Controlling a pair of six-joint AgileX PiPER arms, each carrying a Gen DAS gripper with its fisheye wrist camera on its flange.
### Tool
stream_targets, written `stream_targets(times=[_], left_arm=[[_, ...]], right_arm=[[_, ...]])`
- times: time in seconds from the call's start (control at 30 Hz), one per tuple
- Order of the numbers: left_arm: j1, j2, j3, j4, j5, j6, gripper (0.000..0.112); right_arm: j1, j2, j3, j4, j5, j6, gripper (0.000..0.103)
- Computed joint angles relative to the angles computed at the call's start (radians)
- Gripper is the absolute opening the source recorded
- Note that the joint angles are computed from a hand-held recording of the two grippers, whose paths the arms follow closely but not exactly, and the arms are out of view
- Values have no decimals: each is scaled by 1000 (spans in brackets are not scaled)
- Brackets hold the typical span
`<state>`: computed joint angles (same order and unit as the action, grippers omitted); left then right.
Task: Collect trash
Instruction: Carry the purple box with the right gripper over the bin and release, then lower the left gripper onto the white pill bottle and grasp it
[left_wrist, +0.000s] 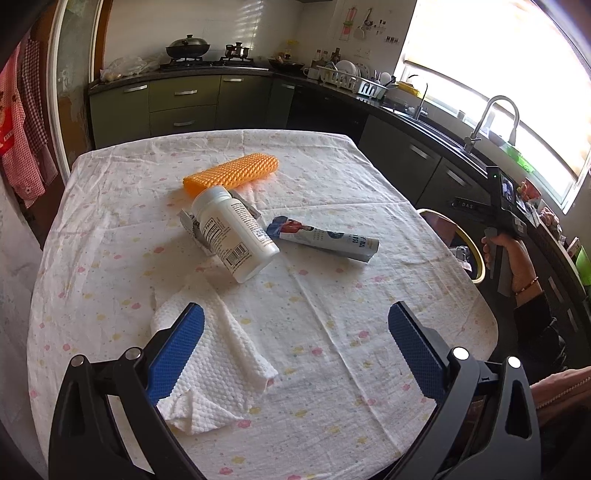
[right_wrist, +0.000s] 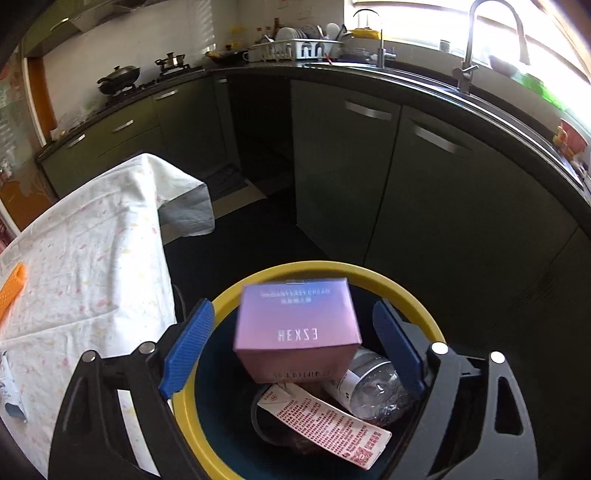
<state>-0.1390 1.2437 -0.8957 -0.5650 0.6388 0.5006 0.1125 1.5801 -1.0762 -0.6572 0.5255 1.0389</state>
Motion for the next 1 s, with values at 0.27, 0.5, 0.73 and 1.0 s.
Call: stream_targets(times=[0.27,0.5,0.73,1.0], left_arm=[[4,35,-7,4,0,-6,98],[22,57,-26,51,17,-91,98],[38,149,-145,80,79,-170,98],[20,326,-333,84,147,-301,98]], right_arm=[[244,-185,132,-195,77,239,89],[422,-183,135,-180,81,277,89],[473,-166,103,-189,64,296,89],[484,-150,123,-169,16,303,89]])
